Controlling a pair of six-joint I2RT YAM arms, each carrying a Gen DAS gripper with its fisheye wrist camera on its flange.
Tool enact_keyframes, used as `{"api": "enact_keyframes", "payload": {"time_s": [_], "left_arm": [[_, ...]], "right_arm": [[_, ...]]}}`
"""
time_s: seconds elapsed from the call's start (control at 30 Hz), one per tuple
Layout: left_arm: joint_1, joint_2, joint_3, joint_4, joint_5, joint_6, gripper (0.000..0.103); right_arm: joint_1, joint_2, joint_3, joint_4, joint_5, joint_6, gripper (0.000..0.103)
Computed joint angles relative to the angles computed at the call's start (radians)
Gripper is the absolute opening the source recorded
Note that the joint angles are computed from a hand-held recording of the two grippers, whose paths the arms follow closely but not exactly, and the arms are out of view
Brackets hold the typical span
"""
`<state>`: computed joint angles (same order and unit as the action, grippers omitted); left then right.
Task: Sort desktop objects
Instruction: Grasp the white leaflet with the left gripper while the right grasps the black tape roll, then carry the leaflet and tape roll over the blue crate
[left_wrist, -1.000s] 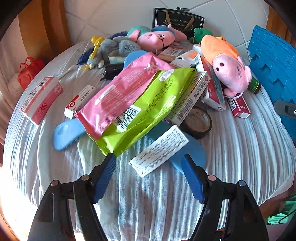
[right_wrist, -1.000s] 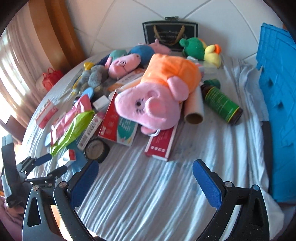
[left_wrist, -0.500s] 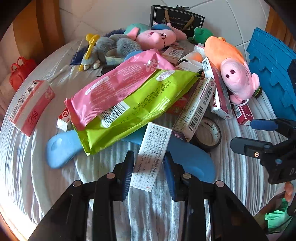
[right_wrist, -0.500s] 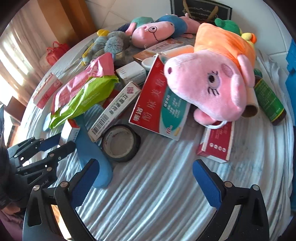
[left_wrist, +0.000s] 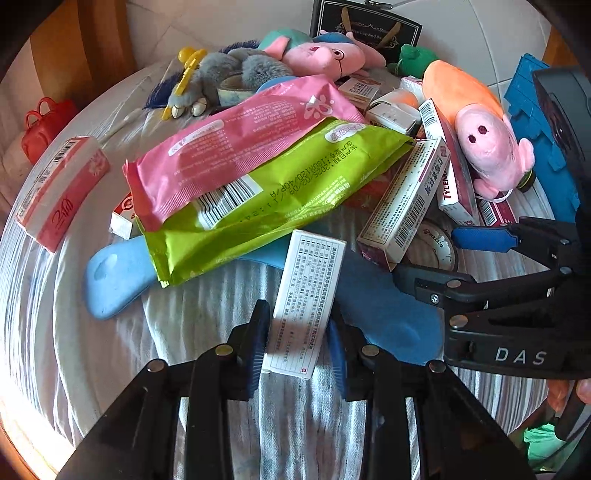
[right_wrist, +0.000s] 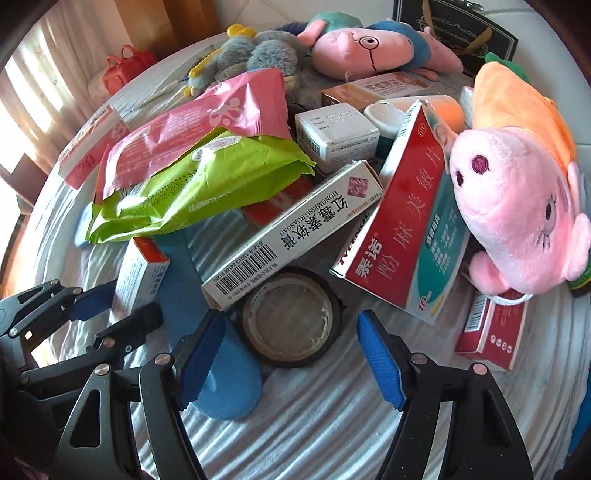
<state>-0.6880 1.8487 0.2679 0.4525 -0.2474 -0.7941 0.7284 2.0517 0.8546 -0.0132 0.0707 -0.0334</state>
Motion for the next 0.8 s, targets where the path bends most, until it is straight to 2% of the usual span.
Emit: {"api": "enact_keyframes", "payload": {"time_s": [0.27,0.3,0.33,0.43,0.67,0.8], "left_arm": [[-0.031,-0.036,0.008,-0.047,-0.010,-0.011,0.025],[-0.038,-0.040,0.011,-0.057,-0.016,-0.012,0.025],[-0.045,-0.046,0.017,-0.075,-0.023,-0.015,0.025],[-0.077,-0.104,0.014,-0.129,-0.051,-0.036,0.025],[-0.150,-0.381,0.013,-0.361,-0.147,-0.069,0.025],[-0.172,-0.440,0.085,-0.452,-0.189,-0.032,0.025]], "right_arm": [[-0.017,0.025,0.024,-0.008,-0.033,-0.033,0.071],[-0.022,0.024,0.028,-0.015,-0.043,-0.036,0.068],[-0.024,0.019,0.027,-0.018,-0.046,-0.040,0.057],[-0.027,-0.023,-0.001,-0.022,-0.023,-0.048,0.057],[-0.108,-0.224,-0.134,-0.053,-0.086,-0.108,0.057],[-0.122,-0.388,-0.195,-0.078,-0.081,-0.110,0.057]]}}
